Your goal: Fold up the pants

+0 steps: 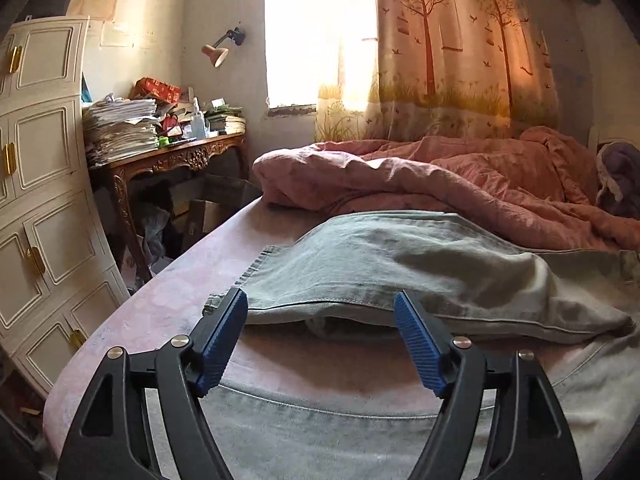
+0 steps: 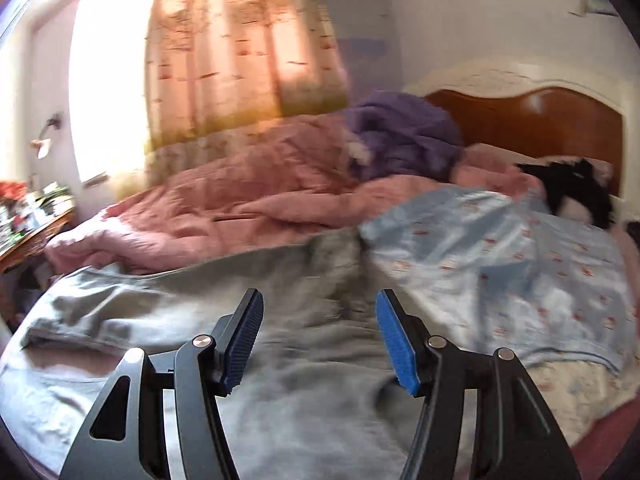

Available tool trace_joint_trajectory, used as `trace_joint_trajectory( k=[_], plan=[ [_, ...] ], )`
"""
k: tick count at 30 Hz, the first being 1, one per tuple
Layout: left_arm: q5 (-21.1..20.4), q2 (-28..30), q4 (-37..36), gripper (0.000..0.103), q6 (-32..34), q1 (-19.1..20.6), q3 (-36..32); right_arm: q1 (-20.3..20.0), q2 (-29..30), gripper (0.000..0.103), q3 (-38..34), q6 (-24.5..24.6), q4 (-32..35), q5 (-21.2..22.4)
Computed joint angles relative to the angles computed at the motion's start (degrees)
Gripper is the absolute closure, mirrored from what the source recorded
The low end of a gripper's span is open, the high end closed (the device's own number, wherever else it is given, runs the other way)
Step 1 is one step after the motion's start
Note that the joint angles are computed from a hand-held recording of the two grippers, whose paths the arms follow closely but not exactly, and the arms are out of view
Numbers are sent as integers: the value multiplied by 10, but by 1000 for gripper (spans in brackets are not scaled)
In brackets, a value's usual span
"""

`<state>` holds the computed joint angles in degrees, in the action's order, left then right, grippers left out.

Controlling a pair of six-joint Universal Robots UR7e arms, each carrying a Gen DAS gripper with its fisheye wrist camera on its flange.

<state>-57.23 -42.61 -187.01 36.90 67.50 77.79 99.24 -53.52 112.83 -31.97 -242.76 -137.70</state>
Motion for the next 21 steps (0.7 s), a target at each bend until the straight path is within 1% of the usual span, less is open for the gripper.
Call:
trace_joint_trajectory(
  k=[1, 3, 5, 6, 7, 8, 10, 11, 13, 16, 17, 18, 21],
  plan=[
    [4, 10, 21, 28, -7, 5, -20, 2, 13, 42, -17, 9, 31, 14],
    [10, 31, 80, 29, -60, 21, -64, 4, 35, 42, -55, 43, 111, 36],
    [15, 53, 110, 33, -118, 38, -112, 6, 58, 42, -95, 73, 186, 59],
    [18, 64, 111, 38, -139, 44, -134, 8, 73, 42, -119, 76, 214, 68],
    [14, 74, 114, 40, -155, 50, -153, 12, 92, 42, -144, 70, 229, 69],
    [5, 83, 126, 40, -168, 55, -175, 16, 111, 42, -169, 59, 239, 69],
    [-12, 101, 179, 40, -177, 64, -220, 24, 147, 42, -221, 42, 263, 64],
    [-15, 112, 199, 40, -184, 68, -243, 27, 161, 42, -242, 43, 278, 63],
    [-14, 128, 233, 40, -217, 78, -274, 30, 184, 42, -285, 57, 321, 66],
    [-74, 129, 317, 41, -315, 109, -301, 32, 218, 42, -339, 76, 367, 68],
    [-107, 128, 354, 44, -355, 120, -313, 32, 227, 42, -350, 80, 375, 67],
    [-141, 126, 375, 47, -386, 130, -319, 30, 236, 42, -361, 86, 385, 67],
    [-227, 121, 396, 47, -428, 151, -331, 24, 258, 42, -383, 120, 418, 76]
  ],
)
